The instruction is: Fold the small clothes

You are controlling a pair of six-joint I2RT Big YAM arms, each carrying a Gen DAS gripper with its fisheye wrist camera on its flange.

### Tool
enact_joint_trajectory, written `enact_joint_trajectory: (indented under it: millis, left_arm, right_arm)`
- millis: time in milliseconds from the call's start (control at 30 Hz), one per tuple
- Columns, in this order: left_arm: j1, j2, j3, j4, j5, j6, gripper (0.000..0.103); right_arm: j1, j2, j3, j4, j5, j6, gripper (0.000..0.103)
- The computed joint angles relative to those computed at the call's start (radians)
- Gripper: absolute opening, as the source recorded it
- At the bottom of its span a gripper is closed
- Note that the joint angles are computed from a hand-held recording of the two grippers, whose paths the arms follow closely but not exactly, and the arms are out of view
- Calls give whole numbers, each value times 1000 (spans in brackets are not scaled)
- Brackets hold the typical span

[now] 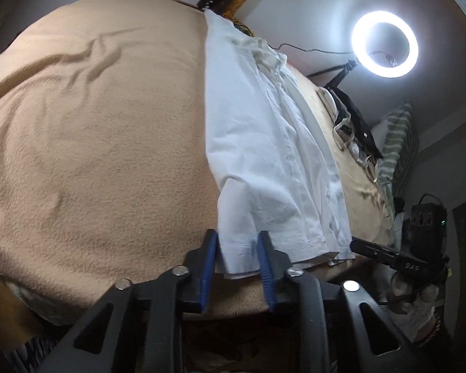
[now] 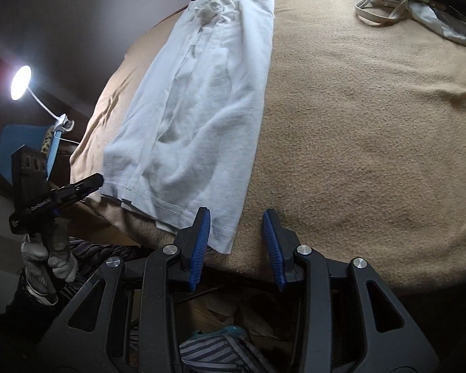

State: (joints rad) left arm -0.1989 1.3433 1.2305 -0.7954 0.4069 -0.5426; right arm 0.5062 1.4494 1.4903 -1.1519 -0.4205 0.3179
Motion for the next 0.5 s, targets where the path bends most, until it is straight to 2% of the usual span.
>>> enact_joint_trajectory:
  millis: [33,100,167,200,300,433,500]
  left_arm:
    - [-6,5,6,-4,-5,9,6]
    - [-13,9,15,-6,-13,17,2]
    - [-9,1,17,-6,-7,18,1]
    - [-2,-7,16,-4,10,7,1]
    - [23,-54,7,-5,42,-18,0]
    - [28,-74,-1,-59,-22,48,1]
    - [33,-51,-16,-74,8,33,2]
  right_arm:
    - [3,0,0,2,-3,-8,37]
    - [15,7,12,-2,8,-35,36]
    - [21,23,26,-21,-21,-45,6]
    - [23,23,29,-24,-19,-39,6]
    - [4,-5,29,-22,-95,-42,5]
    - [1,-19,42,-48,-63,-106,5]
    - [12,3,42,-78,-21,-115,5]
